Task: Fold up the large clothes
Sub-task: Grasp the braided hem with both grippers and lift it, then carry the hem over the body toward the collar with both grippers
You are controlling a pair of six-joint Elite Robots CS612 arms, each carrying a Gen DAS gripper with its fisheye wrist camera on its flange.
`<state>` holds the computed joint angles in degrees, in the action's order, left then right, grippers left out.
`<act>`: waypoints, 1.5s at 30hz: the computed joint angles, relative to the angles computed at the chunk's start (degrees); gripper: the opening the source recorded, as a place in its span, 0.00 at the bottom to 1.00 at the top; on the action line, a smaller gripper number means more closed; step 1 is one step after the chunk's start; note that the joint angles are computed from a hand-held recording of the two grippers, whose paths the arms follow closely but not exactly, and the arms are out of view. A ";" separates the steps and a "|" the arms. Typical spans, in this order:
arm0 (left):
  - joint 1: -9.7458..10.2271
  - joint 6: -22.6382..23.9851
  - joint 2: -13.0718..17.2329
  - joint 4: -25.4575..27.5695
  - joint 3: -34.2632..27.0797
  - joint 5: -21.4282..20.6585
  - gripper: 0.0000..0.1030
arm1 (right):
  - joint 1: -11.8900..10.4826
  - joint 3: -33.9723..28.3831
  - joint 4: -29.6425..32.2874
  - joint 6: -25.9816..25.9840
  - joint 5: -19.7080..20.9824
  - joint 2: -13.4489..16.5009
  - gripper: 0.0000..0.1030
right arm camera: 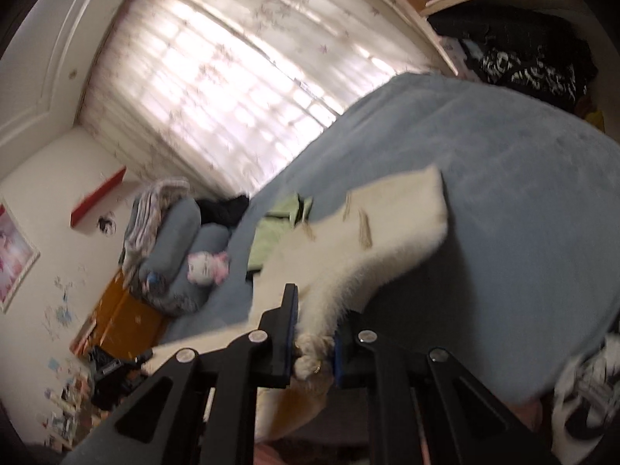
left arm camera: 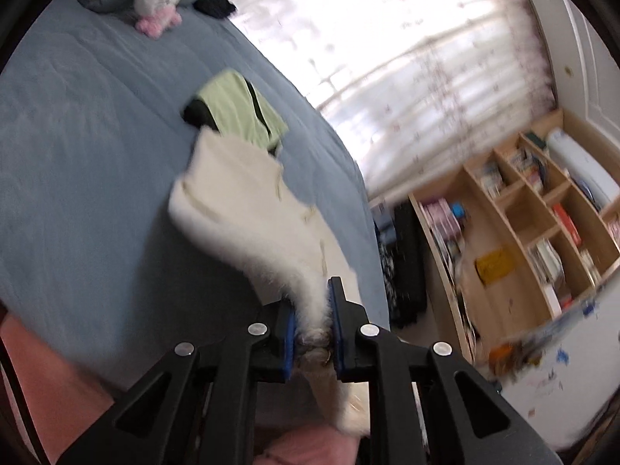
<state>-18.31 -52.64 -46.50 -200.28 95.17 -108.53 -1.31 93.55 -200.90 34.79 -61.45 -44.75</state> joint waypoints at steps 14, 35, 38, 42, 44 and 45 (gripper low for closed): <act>2.40 6.33 18.81 27.92 -39.06 6.49 0.12 | 0.39 -36.52 25.06 5.53 -8.23 17.45 0.14; 3.84 19.29 32.76 49.83 -63.68 4.90 0.83 | 1.78 -60.09 49.38 -7.53 -14.89 30.83 0.55; 2.95 29.68 34.41 56.61 -67.62 7.80 0.83 | 2.86 -64.98 53.46 -18.55 -20.99 32.98 0.55; 1.99 39.83 36.99 61.43 -72.20 12.88 0.83 | 3.32 -74.57 61.34 -30.09 -23.46 37.81 0.56; 1.75 43.49 38.99 63.53 -75.70 14.24 0.83 | 3.29 -79.10 64.37 -32.21 -24.61 40.17 0.56; 1.71 45.20 40.30 64.84 -78.11 14.32 0.83 | 3.04 -82.44 66.45 -32.43 -24.15 41.87 0.56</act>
<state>-16.60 -7.43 -6.20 -135.45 17.06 -94.21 1.73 11.11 -134.45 2.36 -85.60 -2.88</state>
